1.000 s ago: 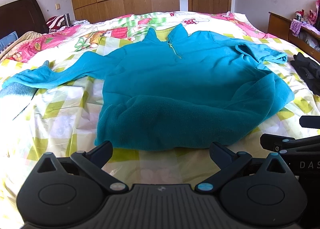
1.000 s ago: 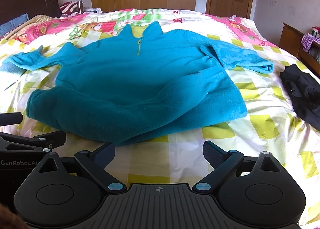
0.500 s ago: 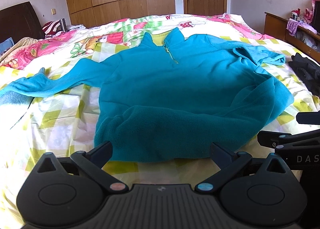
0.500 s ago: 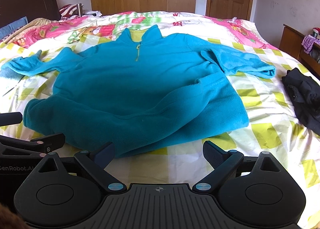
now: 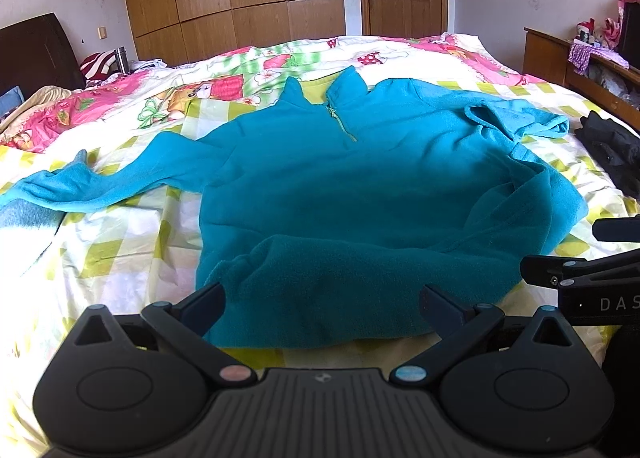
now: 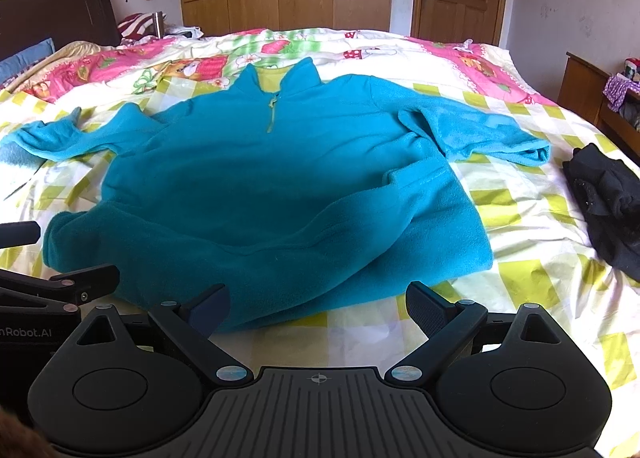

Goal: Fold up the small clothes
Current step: 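Lower both tools and grasp the pullover hem with each gripper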

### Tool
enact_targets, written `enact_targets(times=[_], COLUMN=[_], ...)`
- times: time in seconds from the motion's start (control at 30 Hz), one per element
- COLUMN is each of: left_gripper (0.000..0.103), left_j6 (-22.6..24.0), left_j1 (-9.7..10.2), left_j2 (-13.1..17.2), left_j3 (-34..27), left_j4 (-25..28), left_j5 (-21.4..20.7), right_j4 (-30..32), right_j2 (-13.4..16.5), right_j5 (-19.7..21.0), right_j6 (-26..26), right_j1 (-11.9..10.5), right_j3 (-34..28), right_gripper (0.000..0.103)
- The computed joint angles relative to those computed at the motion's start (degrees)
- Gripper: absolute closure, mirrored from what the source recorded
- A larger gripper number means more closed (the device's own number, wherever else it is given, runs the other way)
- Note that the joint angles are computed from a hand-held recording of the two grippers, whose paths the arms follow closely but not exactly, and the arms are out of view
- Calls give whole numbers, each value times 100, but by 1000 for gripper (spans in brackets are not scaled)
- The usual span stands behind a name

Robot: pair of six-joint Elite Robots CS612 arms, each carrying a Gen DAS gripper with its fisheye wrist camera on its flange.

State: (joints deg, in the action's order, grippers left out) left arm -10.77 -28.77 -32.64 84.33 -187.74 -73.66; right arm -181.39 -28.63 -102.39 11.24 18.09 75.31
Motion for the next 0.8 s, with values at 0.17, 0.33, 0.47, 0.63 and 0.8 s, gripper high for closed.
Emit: enact_targets(times=[0.17, 0.33, 0.47, 0.63, 0.8], left_gripper=[0, 0, 0, 0, 7], left_j6=[-25, 142, 274, 328, 274], left_j1=[42, 96, 175, 292, 420], left_j2=[14, 42, 117, 256, 340], left_j3=[-68, -145, -315, -655, -896], left_j4=[76, -54, 26, 564, 1002], left_j5=[-100, 43, 93, -142, -642], right_j4=[20, 78, 90, 356, 762], right_j2=[33, 83, 148, 289, 453], right_j5=[-5, -95, -218, -458, -473], right_j6=[-47, -73, -46, 43, 148], right_j1=[-11, -40, -90, -173, -270], right_j3=[-90, -236, -412, -727, -1110], right_gripper=[8, 8, 8, 8, 8])
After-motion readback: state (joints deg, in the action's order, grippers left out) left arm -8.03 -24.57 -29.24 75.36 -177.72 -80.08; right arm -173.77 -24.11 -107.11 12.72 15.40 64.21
